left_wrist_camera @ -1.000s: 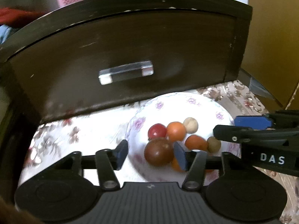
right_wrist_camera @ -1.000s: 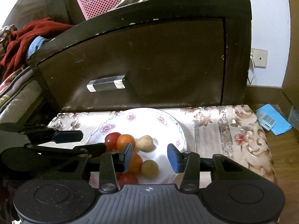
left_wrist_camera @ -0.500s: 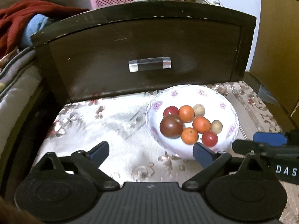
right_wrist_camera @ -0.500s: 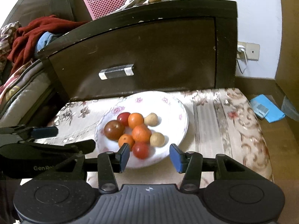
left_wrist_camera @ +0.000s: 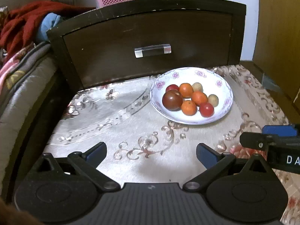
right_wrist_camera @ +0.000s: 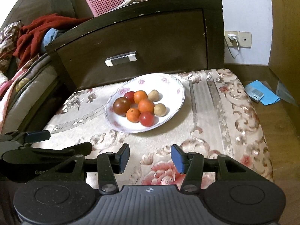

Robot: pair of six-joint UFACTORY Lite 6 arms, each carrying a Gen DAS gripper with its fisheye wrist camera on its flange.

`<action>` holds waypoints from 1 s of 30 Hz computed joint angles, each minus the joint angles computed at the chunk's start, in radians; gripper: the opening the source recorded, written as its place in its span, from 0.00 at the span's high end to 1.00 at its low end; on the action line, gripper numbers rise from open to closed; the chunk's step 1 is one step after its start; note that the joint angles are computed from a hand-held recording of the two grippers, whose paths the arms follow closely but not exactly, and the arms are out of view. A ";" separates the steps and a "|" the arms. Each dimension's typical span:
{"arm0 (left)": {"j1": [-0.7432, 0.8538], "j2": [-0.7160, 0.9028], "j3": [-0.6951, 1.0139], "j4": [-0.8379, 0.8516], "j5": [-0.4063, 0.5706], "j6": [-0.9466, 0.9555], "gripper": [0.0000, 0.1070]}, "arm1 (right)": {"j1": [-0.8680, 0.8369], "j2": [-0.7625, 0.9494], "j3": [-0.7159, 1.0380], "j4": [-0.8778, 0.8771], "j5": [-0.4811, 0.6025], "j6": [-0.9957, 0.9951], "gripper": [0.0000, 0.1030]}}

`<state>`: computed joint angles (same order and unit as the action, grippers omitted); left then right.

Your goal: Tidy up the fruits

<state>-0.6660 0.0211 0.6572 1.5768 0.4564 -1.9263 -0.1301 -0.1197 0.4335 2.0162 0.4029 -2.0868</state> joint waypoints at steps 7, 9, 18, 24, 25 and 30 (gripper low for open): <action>-0.049 -0.097 -0.069 -0.082 0.032 0.036 0.04 | 0.015 -0.135 -0.079 -0.105 -0.028 0.125 0.53; -0.055 -0.121 -0.085 -0.107 0.030 0.052 0.04 | 0.020 -0.171 -0.100 -0.136 -0.037 0.159 0.53; -0.107 -0.205 -0.147 -0.176 0.051 0.071 0.04 | 0.019 -0.307 -0.177 -0.296 -0.051 0.332 0.53; -0.147 -0.255 -0.181 -0.221 0.086 0.087 0.04 | 0.021 -0.395 -0.218 -0.428 -0.052 0.477 0.52; -0.149 -0.264 -0.187 -0.229 0.085 0.092 0.04 | 0.021 -0.408 -0.224 -0.449 -0.051 0.499 0.52; -0.162 -0.301 -0.201 -0.313 0.085 0.147 0.04 | 0.018 -0.478 -0.255 -0.554 -0.044 0.609 0.52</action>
<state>-0.8275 -0.2803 0.4558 1.2643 0.5419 -1.7793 -0.1117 -0.5979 0.1785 1.4624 0.3593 -1.4782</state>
